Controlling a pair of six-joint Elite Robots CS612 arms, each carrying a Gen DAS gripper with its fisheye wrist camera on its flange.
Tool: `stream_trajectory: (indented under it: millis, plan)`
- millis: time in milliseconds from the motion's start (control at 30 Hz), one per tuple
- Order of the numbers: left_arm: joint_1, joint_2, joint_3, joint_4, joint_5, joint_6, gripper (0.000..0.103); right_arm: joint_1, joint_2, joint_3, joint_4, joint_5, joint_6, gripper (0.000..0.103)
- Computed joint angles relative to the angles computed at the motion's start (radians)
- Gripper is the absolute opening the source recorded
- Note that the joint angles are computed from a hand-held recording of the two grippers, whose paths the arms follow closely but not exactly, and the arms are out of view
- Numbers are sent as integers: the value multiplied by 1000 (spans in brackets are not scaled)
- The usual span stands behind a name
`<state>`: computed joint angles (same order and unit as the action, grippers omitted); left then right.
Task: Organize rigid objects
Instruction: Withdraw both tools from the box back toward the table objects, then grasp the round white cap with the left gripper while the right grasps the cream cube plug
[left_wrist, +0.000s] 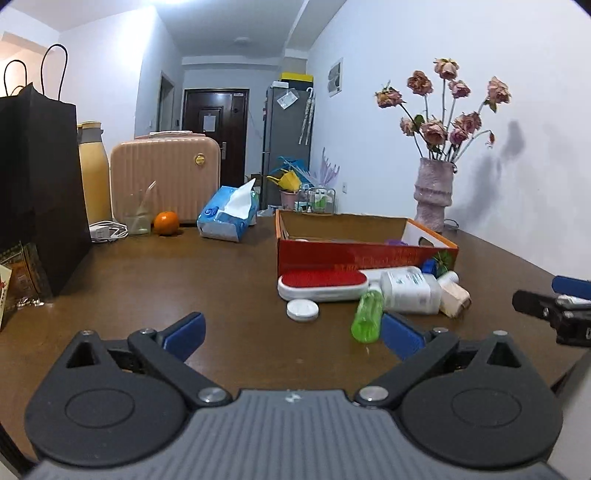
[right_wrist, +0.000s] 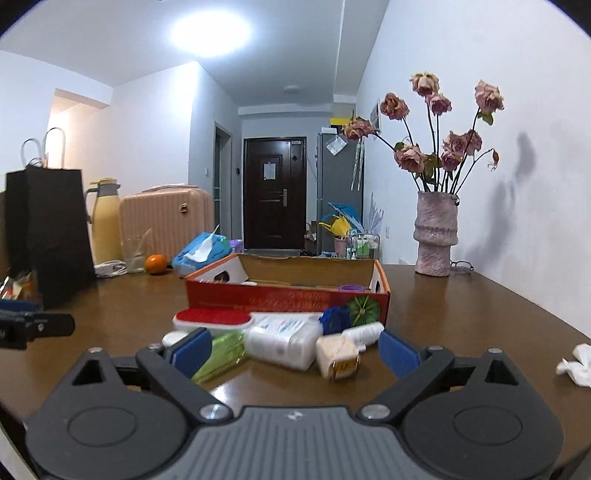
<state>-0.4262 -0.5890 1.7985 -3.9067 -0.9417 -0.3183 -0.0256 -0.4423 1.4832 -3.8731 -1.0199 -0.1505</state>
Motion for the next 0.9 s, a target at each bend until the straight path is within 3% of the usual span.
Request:
stream_trajectory:
  millis: [233,467,700,900]
  plan:
    - [-15,2,1,-38,-19,36,103,-15,-17,83,-64,-8,-15,97]
    - [-18,10,-10,-23,-42,50,103,-18,-15,74,-49,-34,14,97]
    - [16,35,-78,69,-60,69,88,-11,0,23,32,-63,14,96]
    - [63,60,-158,172,-136,24,80,-1,29,-67,131,-60,-8,91]
